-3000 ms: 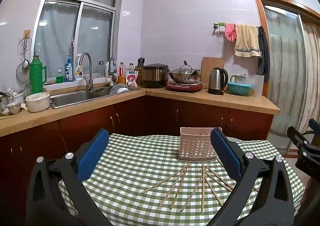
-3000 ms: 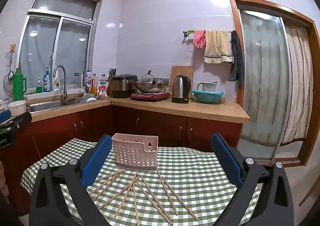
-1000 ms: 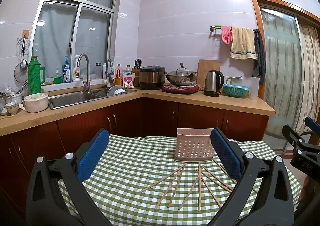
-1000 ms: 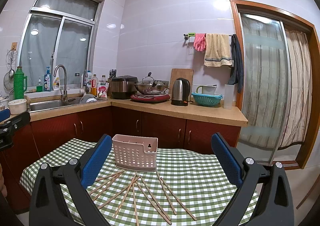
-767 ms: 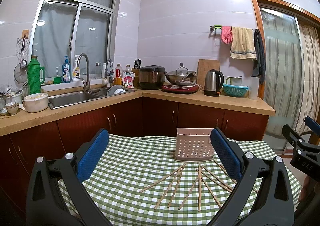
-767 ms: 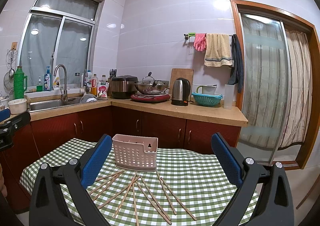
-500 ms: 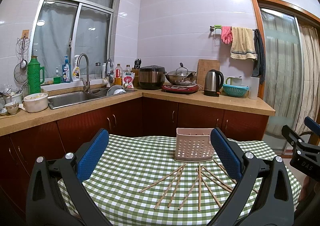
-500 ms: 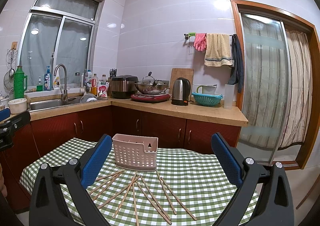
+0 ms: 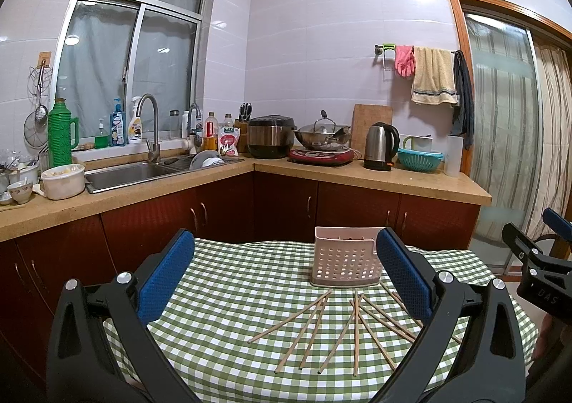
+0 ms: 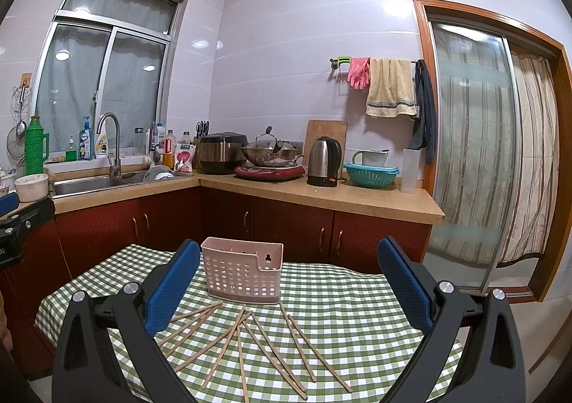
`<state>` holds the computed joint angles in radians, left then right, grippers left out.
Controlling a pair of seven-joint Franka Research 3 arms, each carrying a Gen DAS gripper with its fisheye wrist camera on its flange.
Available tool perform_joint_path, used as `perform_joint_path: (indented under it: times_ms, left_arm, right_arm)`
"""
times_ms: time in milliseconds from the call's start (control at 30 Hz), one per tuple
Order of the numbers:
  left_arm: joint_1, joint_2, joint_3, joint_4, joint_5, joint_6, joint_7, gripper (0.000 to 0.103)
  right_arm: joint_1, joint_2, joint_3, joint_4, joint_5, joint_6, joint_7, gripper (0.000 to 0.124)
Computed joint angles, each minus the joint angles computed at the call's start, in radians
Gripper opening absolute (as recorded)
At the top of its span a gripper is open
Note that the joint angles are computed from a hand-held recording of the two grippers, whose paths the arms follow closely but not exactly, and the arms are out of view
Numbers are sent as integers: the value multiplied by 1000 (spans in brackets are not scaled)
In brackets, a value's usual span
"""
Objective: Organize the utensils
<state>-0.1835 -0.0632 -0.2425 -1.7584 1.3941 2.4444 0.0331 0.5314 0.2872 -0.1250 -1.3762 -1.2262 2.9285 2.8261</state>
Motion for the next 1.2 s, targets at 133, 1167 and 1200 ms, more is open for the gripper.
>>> perform_joint_path:
  times_ms: [133, 1167, 1200]
  left_arm:
    - [-1, 19, 4, 10, -18, 7, 13, 99]
    - [55, 370, 201, 65, -378, 239, 403, 98]
    - [56, 379, 206, 66, -389, 246, 419, 96]
  right_arm:
    - [1, 5, -2, -10, -1, 5, 6, 97]
    - [-61, 380, 64, 204, 811, -100, -735, 97]
    - [-59, 390, 62, 217, 830, -113, -751, 97]
